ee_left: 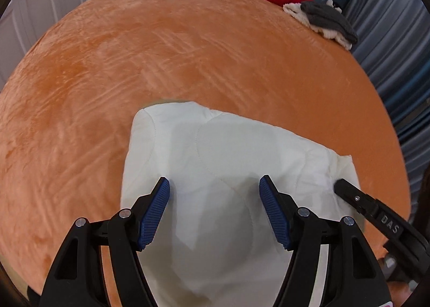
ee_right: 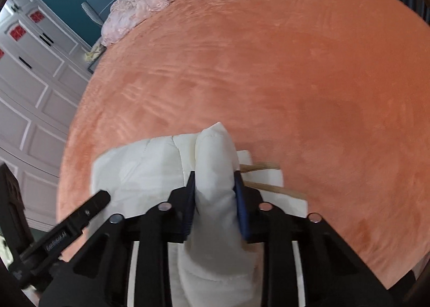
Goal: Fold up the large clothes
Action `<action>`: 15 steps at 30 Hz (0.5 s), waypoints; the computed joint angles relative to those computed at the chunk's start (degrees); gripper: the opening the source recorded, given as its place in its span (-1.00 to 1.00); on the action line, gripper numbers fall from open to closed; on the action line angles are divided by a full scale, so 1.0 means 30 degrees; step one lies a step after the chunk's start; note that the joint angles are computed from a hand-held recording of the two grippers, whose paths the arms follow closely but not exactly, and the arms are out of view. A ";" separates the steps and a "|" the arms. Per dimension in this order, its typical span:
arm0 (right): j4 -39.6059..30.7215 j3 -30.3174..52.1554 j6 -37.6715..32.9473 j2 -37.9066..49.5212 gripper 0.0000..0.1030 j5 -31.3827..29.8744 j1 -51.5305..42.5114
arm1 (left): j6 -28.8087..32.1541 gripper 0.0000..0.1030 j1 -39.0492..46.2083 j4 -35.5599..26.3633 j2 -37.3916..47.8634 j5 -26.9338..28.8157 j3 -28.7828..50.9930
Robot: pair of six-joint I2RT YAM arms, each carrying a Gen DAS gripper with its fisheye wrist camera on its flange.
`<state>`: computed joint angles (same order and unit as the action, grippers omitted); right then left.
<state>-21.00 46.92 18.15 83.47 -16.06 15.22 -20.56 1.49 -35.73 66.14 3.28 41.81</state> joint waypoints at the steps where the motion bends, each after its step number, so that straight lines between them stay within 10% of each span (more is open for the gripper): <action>1: 0.0296 -0.0303 -0.0153 0.0135 -0.54 0.0324 -0.0023 | 0.0102 0.29 -0.0228 0.0421 0.0190 -0.0275 -0.0191; 15: 0.3005 -0.1165 -0.0991 0.2752 -0.47 0.1309 0.0323 | 0.0033 0.35 -0.1839 0.4504 0.4085 -0.2499 -0.1094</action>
